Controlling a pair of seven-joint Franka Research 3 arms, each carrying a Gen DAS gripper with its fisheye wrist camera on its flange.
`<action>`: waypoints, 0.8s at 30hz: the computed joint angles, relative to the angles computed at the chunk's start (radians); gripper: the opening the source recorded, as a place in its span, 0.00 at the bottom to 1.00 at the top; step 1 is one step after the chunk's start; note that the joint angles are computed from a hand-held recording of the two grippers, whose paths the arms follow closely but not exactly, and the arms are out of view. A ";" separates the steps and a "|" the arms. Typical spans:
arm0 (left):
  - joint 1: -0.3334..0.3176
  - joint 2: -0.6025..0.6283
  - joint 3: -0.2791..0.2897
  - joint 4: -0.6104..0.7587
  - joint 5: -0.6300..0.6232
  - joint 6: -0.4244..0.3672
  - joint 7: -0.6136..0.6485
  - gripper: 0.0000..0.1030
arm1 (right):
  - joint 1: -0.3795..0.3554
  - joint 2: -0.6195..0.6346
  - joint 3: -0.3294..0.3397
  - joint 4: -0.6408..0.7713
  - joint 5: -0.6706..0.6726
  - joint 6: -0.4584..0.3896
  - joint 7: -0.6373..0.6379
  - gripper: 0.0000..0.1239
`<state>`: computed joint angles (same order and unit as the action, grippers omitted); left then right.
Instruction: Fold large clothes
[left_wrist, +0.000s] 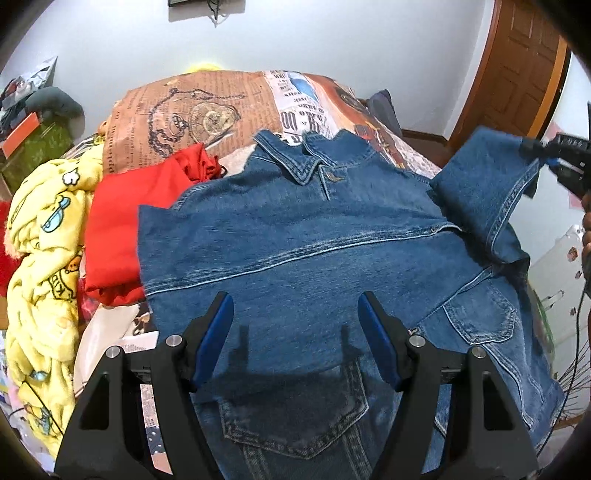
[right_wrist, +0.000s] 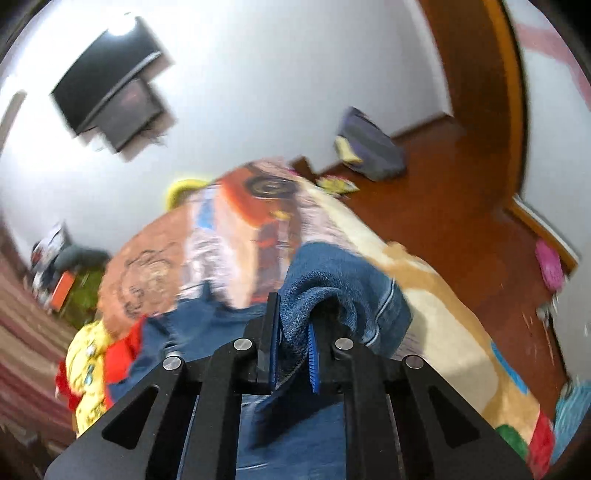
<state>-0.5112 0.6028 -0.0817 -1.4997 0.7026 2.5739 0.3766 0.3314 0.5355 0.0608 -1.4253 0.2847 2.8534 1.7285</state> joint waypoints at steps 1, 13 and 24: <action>-0.001 -0.014 0.006 -0.020 0.008 0.011 -0.015 0.67 | 0.001 -0.002 0.015 0.007 0.001 0.000 -0.018 0.09; 0.029 -0.188 0.014 -0.259 0.150 0.076 -0.220 0.67 | 0.094 0.174 0.130 0.297 0.083 -0.289 -0.248 0.08; 0.081 -0.249 -0.035 -0.363 0.179 0.059 -0.267 0.67 | 0.217 0.344 0.073 0.484 -0.049 -0.612 -0.268 0.11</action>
